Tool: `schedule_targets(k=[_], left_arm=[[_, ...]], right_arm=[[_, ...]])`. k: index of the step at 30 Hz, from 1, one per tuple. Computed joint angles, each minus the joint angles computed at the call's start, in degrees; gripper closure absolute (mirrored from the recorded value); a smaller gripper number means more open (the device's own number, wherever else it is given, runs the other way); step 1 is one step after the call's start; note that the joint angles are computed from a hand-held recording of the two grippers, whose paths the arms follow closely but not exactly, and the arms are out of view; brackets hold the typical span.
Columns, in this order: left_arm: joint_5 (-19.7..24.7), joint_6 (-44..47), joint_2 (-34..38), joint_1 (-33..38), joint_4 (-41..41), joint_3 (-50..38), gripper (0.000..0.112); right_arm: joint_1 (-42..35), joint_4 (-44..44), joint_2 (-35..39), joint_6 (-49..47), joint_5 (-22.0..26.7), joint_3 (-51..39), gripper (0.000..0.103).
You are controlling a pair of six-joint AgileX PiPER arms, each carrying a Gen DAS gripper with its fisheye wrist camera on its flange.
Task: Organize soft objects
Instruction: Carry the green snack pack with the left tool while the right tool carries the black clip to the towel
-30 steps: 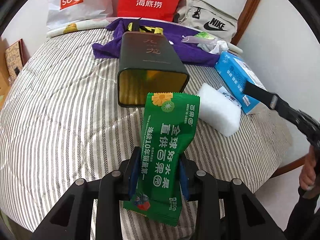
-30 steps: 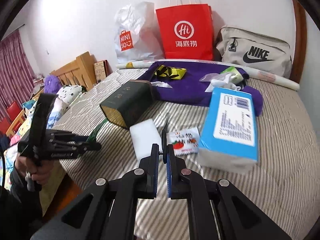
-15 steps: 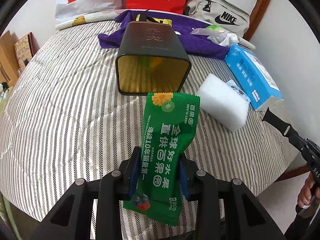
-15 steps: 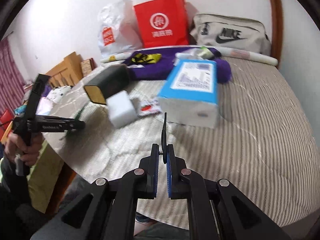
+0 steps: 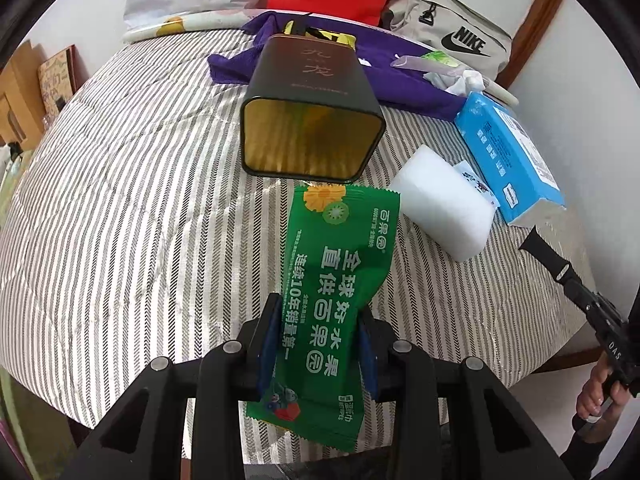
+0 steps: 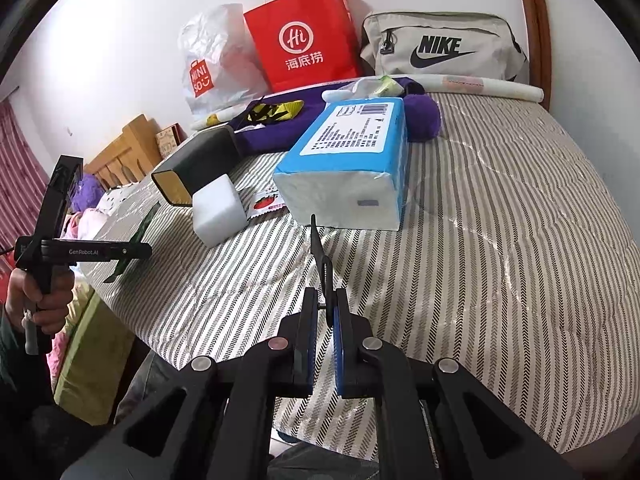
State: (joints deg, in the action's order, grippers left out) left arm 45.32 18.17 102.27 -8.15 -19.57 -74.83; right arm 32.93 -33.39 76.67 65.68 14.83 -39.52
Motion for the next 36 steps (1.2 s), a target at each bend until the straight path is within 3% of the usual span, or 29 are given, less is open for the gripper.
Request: schedule_targets(k=[12, 15, 26, 36], left_arm=[[3.2, -4.3, -2.3, 0.0, 2.5, -5.4, 0.08], [4.2, -4.7, -2.1, -0.1, 2.5, -7.8, 0.08], [7.9, -4.6, 1.2, 0.6, 0.7, -17.4, 0.08], [14.6, -5.8, 10.5, 0.3, 1.2, -35.2, 0.08]], right_arm=[[-3.9, 20.4, -5.2, -26.4, 1.6, -3.6, 0.096], [-4.5, 22.2, -4.8, -29.6, 3.1, -6.2, 0.096], [-8.2, 29.8, 1.1, -40.3, 7.5, -17.8, 0.096], [-12.8, 35.6, 9.3, -47.3, 11.0, -29.7, 0.096]])
